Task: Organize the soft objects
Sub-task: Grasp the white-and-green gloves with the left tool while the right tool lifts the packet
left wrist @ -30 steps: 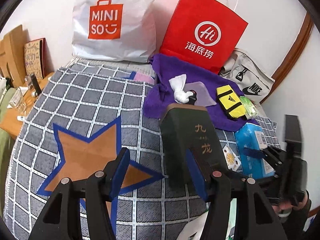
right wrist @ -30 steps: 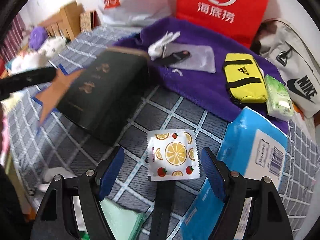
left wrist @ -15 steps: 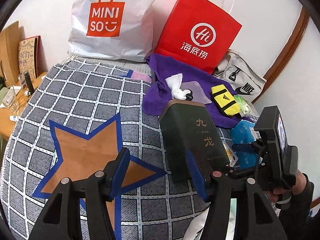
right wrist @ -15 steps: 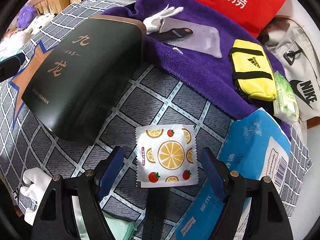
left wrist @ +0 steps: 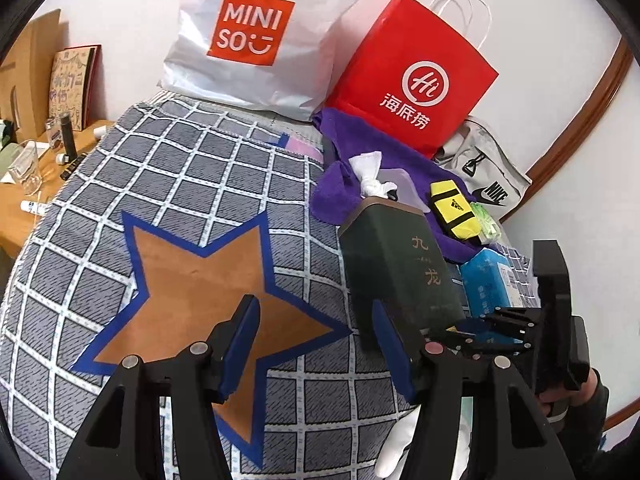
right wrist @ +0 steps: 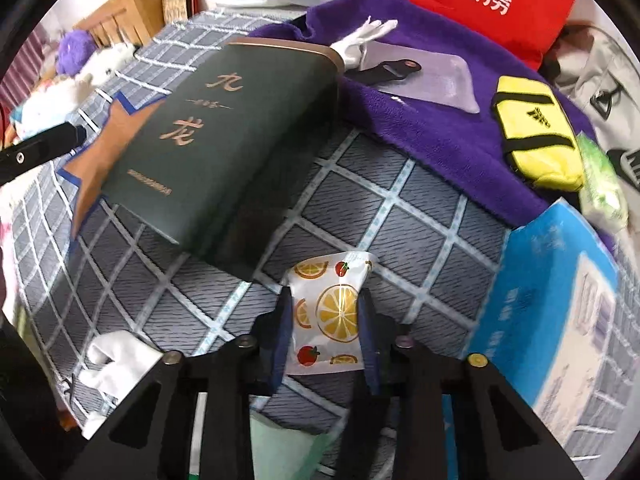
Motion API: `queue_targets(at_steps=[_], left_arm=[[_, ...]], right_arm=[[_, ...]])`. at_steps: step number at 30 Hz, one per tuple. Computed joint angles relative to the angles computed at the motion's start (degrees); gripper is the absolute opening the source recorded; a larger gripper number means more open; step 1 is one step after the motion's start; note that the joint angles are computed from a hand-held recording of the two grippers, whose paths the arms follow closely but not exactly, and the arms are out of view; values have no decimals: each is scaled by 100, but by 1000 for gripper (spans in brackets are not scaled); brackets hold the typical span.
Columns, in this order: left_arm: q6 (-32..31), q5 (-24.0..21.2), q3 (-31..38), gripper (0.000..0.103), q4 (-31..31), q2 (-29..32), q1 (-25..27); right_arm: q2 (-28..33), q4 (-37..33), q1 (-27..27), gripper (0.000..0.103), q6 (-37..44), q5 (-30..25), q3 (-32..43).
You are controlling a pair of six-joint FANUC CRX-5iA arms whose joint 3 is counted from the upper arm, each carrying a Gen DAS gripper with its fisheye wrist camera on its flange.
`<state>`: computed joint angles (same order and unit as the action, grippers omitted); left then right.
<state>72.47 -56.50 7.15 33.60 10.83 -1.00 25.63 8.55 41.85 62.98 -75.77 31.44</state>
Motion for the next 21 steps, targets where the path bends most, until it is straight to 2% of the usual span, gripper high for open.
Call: queue_targets(at_steps=[2,7,15,17,21], left_arm=[[18,-21,-16,56,-53,-44,-4],[-124,-86,-103,56,-217,-259,-123],[-96,-395,-192,56,-376,-472,-452],[-102,-410,-261,56,-414,-560,-520],[-70,-473,-347,56,-564,-701,-741]], right_arm=[[-199,-12,17,23,-132,199,-257],[-794,255,59,23,-686,885,-941],[-1975,631,200,23,-1344,1532,-2189],[-1935,780,288,23,-1552,1709,-2267],[-2263,1003,431,23,-1950,2012,-2758]])
